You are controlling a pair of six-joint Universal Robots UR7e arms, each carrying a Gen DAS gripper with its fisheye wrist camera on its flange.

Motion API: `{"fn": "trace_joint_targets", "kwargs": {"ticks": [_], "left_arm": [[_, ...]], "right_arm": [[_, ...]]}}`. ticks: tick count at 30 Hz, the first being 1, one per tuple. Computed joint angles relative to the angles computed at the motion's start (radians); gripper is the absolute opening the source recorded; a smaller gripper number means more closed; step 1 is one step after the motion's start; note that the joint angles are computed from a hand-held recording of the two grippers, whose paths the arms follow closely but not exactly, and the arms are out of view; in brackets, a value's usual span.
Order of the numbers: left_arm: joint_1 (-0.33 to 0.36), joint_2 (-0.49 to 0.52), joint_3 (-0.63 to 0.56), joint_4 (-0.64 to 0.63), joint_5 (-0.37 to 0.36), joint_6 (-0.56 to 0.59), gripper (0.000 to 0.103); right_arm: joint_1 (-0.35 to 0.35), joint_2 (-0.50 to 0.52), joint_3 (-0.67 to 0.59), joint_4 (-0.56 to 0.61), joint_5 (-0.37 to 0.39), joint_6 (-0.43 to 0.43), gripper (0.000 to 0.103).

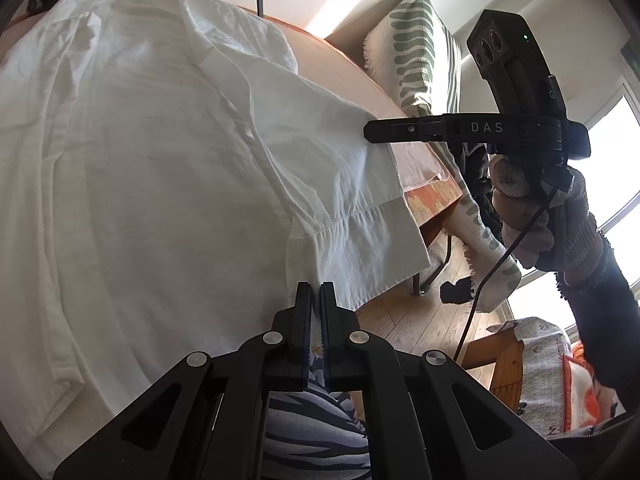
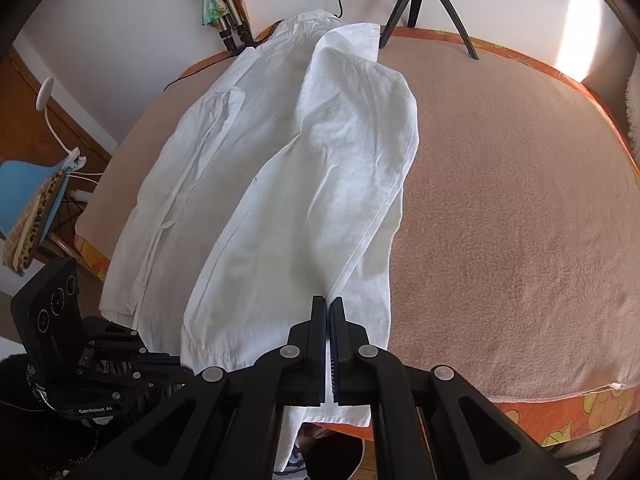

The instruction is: Fold small clothes

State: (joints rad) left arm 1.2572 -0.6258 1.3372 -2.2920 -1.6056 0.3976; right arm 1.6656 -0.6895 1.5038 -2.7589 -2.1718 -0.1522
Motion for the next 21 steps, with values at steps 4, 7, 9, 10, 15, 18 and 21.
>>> {"fn": "trace_joint_targets", "kwargs": {"ticks": [4, 7, 9, 10, 15, 18, 21], "left_arm": [[-0.014, -0.003, 0.008, 0.011, 0.018, 0.047, 0.003], [-0.022, -0.021, 0.016, 0.014, 0.039, 0.084, 0.007], [-0.023, -0.037, 0.024, 0.005, 0.048, 0.094, 0.012], [-0.024, -0.045, 0.029, -0.004, 0.049, 0.100, 0.012], [-0.008, -0.088, 0.037, -0.063, 0.037, 0.095, 0.012], [0.002, -0.099, 0.029, -0.108, 0.037, 0.073, 0.012], [0.012, -0.107, 0.024, -0.143, 0.048, 0.049, 0.012]], "right_arm": [[-0.004, 0.031, -0.031, 0.095, -0.129, 0.002, 0.006], [0.005, 0.044, -0.034, 0.028, -0.178, -0.045, 0.031], [0.012, 0.041, -0.037, -0.048, -0.147, -0.090, 0.031], [0.018, 0.047, -0.046, -0.091, -0.133, -0.120, 0.031], [0.021, 0.116, -0.160, -0.180, -0.019, -0.201, 0.021], [0.017, 0.212, -0.287, -0.165, -0.034, -0.228, 0.017], [-0.006, 0.273, -0.390, -0.099, -0.012, -0.190, 0.016]]}}
